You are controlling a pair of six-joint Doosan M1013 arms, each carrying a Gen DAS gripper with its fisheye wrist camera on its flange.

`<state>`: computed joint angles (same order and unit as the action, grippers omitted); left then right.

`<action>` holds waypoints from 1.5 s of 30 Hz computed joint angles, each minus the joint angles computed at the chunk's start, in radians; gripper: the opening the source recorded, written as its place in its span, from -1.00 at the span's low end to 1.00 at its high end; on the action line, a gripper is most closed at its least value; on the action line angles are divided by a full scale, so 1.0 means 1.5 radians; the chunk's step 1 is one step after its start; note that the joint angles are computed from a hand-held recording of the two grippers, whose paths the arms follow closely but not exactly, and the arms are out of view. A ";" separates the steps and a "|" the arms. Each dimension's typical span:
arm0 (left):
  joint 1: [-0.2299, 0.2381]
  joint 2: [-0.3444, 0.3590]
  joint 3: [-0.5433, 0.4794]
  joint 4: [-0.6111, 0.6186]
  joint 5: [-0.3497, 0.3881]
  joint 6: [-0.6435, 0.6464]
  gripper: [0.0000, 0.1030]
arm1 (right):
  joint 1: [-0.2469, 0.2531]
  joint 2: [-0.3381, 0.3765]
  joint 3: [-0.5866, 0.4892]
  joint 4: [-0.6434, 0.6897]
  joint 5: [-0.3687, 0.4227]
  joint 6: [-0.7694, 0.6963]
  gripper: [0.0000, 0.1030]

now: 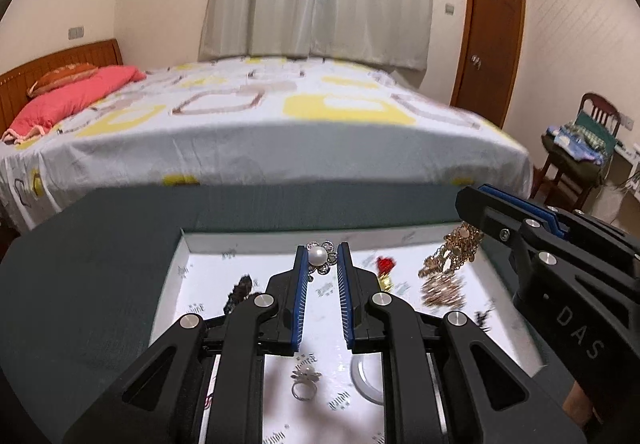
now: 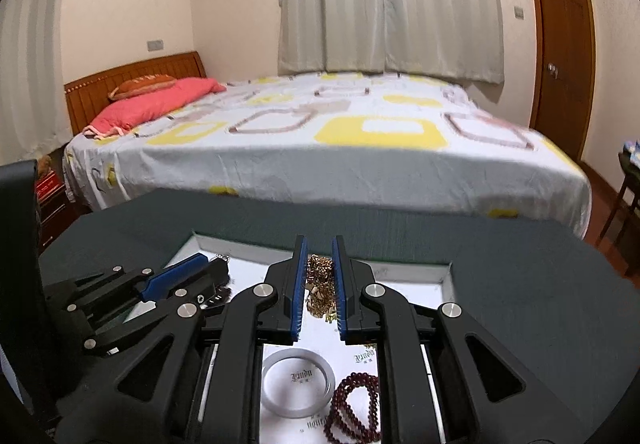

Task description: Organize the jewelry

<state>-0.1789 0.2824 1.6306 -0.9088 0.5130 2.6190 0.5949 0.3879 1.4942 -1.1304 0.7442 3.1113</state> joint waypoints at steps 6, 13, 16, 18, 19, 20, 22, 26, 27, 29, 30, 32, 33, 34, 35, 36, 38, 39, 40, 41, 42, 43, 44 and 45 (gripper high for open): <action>-0.012 0.029 -0.021 0.114 -0.005 -0.094 -0.70 | -0.023 0.024 -0.011 0.093 -0.014 -0.049 -0.74; -0.018 0.044 -0.039 0.193 0.011 -0.169 -0.70 | -0.032 0.038 -0.021 0.155 -0.009 -0.089 -0.74; -0.021 0.045 -0.037 0.203 0.004 -0.175 -0.70 | -0.035 0.042 -0.024 0.162 -0.004 -0.098 -0.74; -0.024 0.046 -0.037 0.214 -0.001 -0.181 -0.70 | -0.035 0.044 -0.025 0.164 -0.002 -0.100 -0.72; -0.024 0.047 -0.037 0.217 -0.001 -0.183 -0.70 | -0.035 0.045 -0.026 0.162 0.000 -0.100 -0.71; -0.025 0.047 -0.037 0.223 -0.001 -0.189 -0.69 | -0.034 0.046 -0.027 0.161 0.002 -0.101 -0.69; -0.026 0.049 -0.040 0.232 0.002 -0.200 -0.66 | -0.034 0.046 -0.027 0.160 0.002 -0.104 -0.56; -0.026 0.049 -0.041 0.238 0.003 -0.211 -0.39 | -0.033 0.045 -0.025 0.152 0.004 -0.098 -0.45; -0.027 0.048 -0.039 0.242 -0.002 -0.215 -0.33 | -0.033 0.045 -0.025 0.151 0.006 -0.096 -0.44; -0.026 0.048 -0.040 0.244 -0.002 -0.219 -0.23 | -0.033 0.044 -0.023 0.151 0.008 -0.090 -0.43; -0.026 0.048 -0.040 0.245 -0.002 -0.221 -0.20 | -0.033 0.044 -0.023 0.151 0.010 -0.089 -0.42; -0.026 0.047 -0.040 0.246 -0.002 -0.224 -0.18 | -0.032 0.043 -0.021 0.147 0.016 -0.082 -0.31; -0.025 0.048 -0.040 0.247 0.000 -0.225 -0.17 | -0.032 0.042 -0.020 0.146 0.019 -0.079 -0.24; -0.025 0.048 -0.041 0.251 0.001 -0.229 -0.16 | -0.031 0.042 -0.020 0.144 0.023 -0.076 -0.20; -0.025 0.047 -0.040 0.256 0.000 -0.235 -0.11 | -0.030 0.041 -0.018 0.140 0.028 -0.069 -0.12; -0.024 0.046 -0.039 0.257 -0.001 -0.239 -0.02 | -0.030 0.040 -0.016 0.138 0.030 -0.065 -0.05; -0.021 0.041 -0.031 0.256 -0.008 -0.244 0.11 | -0.028 0.035 -0.010 0.133 0.035 -0.052 0.09; -0.019 0.038 -0.028 0.252 -0.010 -0.242 0.17 | -0.025 0.032 -0.005 0.130 0.040 -0.043 0.19; -0.016 0.034 -0.022 0.244 -0.011 -0.237 0.19 | -0.023 0.030 -0.002 0.129 0.042 -0.039 0.22; -0.013 0.028 -0.014 0.235 -0.014 -0.230 0.24 | -0.020 0.027 0.002 0.128 0.043 -0.035 0.23; -0.012 0.022 -0.007 0.235 -0.019 -0.228 0.29 | -0.014 0.024 0.006 0.125 0.048 -0.031 0.25; -0.010 0.016 0.001 0.237 -0.023 -0.228 0.30 | -0.010 0.022 0.009 0.125 0.052 -0.028 0.27; -0.009 0.007 0.011 0.246 -0.028 -0.232 0.32 | -0.005 0.020 0.012 0.125 0.058 -0.025 0.35; -0.007 -0.001 0.020 0.247 -0.032 -0.231 0.35 | 0.001 0.016 0.016 0.123 0.065 -0.021 0.42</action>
<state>-0.1891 0.2809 1.6605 -0.5383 0.4653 2.2721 0.5969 0.4119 1.5187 -0.9460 0.8414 3.0804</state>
